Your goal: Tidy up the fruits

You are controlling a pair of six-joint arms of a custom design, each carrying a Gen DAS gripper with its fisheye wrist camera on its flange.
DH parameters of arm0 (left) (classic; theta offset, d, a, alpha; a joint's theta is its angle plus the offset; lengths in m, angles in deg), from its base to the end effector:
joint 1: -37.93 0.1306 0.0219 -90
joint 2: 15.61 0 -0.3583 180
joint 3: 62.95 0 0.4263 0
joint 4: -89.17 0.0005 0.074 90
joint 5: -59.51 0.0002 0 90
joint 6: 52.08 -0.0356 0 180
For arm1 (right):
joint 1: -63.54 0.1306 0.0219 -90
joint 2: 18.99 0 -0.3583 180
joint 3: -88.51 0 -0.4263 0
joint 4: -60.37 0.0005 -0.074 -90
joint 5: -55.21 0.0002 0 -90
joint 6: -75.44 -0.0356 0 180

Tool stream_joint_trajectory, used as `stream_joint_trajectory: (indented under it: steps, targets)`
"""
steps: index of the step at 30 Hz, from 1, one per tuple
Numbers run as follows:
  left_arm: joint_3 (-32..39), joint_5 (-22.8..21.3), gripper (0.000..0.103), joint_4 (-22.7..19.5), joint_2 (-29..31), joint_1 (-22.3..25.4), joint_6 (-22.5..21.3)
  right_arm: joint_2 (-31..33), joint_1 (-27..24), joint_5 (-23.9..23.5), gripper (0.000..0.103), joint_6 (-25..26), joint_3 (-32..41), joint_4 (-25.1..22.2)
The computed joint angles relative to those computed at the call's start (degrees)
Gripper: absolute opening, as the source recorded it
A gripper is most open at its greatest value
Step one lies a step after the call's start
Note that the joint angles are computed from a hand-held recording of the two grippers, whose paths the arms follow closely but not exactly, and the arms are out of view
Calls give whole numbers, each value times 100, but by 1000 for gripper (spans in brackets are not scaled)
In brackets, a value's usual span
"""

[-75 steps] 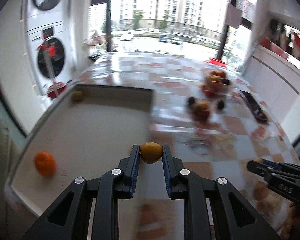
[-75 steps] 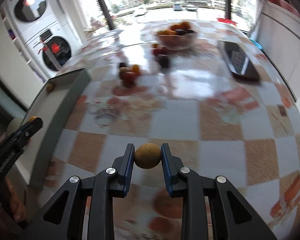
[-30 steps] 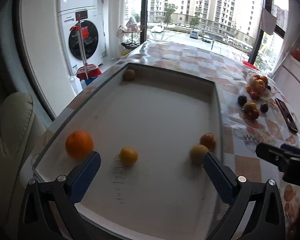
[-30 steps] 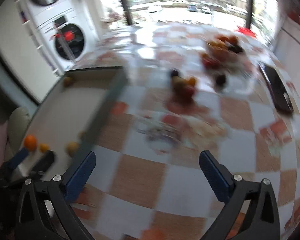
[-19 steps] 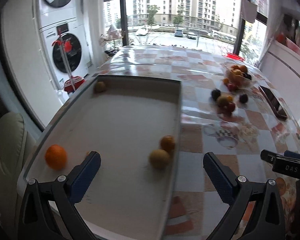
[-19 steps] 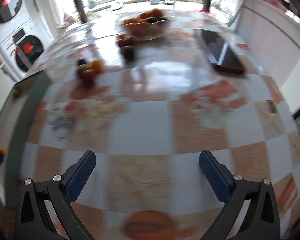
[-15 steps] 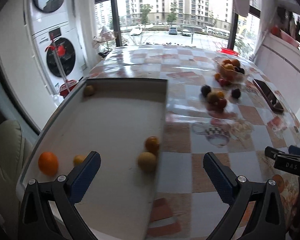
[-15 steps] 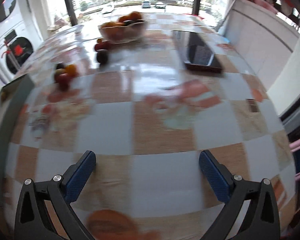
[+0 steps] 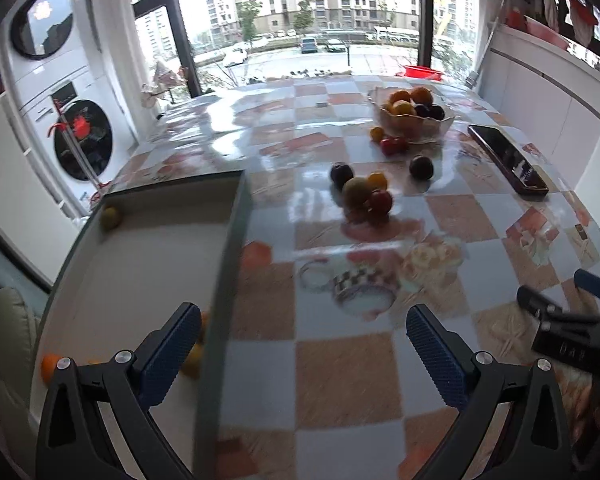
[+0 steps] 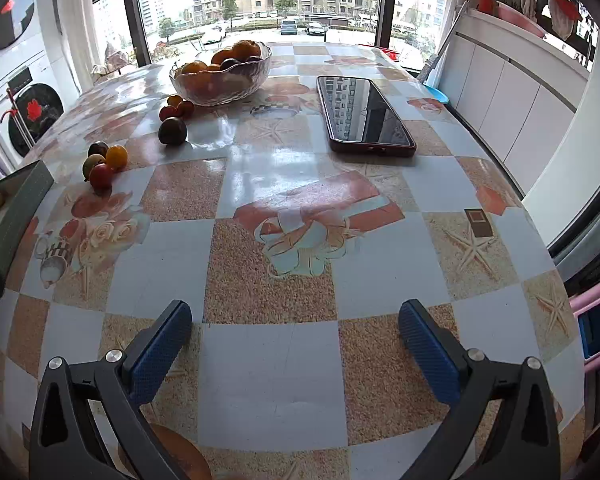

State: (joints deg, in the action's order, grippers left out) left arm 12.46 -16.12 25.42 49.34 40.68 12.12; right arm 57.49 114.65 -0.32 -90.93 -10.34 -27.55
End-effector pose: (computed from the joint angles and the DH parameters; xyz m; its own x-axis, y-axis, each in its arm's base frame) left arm 0.3541 0.0077 0.4455 -0.6767 0.3896 -0.6248 0.4401 0.8943 0.0810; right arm 0.2515 0.2789 0.4110 -0.7300 0.3712 -0.5739 0.4645 0.8854 -0.0182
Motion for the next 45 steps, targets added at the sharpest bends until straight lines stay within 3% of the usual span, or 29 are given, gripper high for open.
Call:
stream_joint_trajectory:
  steps: [7, 10, 18, 19, 20, 23, 24, 27, 28, 29, 39, 43, 45]
  targets:
    - [410, -325, 103, 80, 600, -644, 379, -5, 5, -1, 103, -5, 3, -10]
    - [657, -367, 87, 22, 929, -839, 614, -2, -1, -2, 103, 1, -2, 3]
    - [1075, -641, 87, 119, 1621, -1098, 1217, -2, 1, -4, 103, -4, -2, 4]
    - [1117, -638, 84, 114, 1690, -1104, 1283, -6, 6, -3, 103, -10, 2, -6]
    - [1142, -662, 71, 105, 1735, -1122, 1340, -2, 3, -3, 103, -7, -1, 1]
    - [1207, -581, 49, -69, 1864, -1107, 1422, -3, 2, -4, 103, -7, -2, 2]
    - [1155, -611, 41, 14, 1813, -1118, 1420, -3, 2, -4, 103, -7, -2, 2]
    - [1026, -504, 37, 78, 1696, -1071, 1337, -5, 3, -4, 103, -9, -2, 0]
    - [976, -458, 26, 70, 1641, -1050, 1299, -5, 3, -4, 103, -9, -2, 0]
    - [896, -373, 23, 47, 1544, -1015, 1195, -7, 4, -4, 103, -9, -2, 0]
    - [-280, 537, 23, -417, 31, -468, 132, -4, 7, -4, 103, -14, -1, 2]
    - [-589, 608, 24, -379, -400, -326, -143, -5, 7, -4, 103, -14, -1, 2]
    - [-630, 576, 34, -312, -446, -266, -151, -9, 10, -4, 103, -17, 1, -7]
